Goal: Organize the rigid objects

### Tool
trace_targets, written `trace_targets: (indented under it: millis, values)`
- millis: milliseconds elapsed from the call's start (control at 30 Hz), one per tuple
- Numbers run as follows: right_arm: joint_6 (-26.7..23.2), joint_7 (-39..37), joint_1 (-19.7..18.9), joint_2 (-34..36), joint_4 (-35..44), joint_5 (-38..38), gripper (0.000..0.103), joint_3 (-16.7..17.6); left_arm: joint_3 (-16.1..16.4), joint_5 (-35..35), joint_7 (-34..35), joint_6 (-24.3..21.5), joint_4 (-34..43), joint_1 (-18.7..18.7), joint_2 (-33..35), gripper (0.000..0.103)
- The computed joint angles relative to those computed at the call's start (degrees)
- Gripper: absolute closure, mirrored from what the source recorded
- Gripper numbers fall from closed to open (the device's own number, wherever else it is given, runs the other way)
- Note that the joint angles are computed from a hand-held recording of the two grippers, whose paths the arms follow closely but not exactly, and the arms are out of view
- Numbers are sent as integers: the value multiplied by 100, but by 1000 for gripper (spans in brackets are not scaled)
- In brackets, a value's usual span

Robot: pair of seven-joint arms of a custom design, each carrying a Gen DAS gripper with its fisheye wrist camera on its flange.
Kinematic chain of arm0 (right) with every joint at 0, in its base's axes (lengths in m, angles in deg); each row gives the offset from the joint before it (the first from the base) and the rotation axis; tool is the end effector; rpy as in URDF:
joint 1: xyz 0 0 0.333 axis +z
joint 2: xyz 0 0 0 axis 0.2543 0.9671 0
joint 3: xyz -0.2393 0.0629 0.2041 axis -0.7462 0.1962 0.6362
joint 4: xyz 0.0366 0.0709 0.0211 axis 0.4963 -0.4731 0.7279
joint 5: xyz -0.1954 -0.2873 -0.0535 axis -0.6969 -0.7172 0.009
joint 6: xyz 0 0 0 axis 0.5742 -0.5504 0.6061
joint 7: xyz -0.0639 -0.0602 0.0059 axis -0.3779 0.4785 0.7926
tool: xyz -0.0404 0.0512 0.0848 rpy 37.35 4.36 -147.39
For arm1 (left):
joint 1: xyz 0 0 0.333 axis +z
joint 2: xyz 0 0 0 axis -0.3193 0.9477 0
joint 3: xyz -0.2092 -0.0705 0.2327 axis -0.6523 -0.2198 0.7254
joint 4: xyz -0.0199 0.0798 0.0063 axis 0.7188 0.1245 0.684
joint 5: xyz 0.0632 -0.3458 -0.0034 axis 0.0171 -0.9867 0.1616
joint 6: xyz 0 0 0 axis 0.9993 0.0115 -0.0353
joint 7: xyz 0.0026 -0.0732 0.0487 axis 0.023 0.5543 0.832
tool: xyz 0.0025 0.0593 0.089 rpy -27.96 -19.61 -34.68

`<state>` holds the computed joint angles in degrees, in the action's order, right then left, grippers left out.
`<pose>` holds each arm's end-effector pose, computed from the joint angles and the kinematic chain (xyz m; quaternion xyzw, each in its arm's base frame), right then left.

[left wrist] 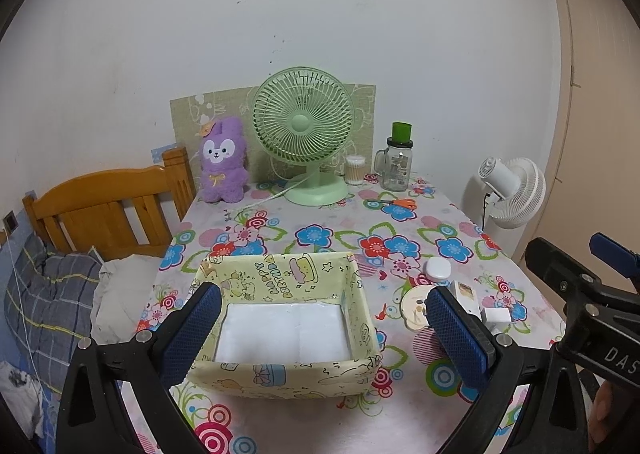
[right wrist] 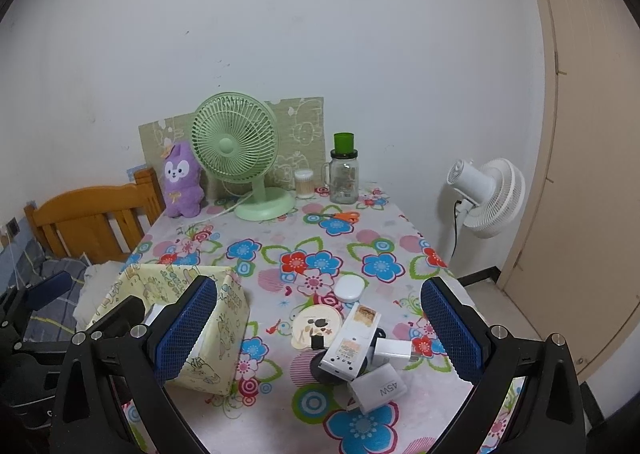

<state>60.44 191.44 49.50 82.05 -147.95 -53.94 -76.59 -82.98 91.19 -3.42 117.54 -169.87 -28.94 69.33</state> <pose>0.6119 0.3715 0.4653 -0.5444 0.6791 -0.3588 0.3372 0.6426 -0.1788 0.4562 -0.5506 0.6810 -0.3765 0.3023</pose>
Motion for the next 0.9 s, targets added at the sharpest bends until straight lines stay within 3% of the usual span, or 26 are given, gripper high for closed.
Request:
trace_targets:
  millis: [900]
  values:
    - [-122,252,39,-8,-45,-430,0,-47,-492,-504,459,-259,93,306,134,0]
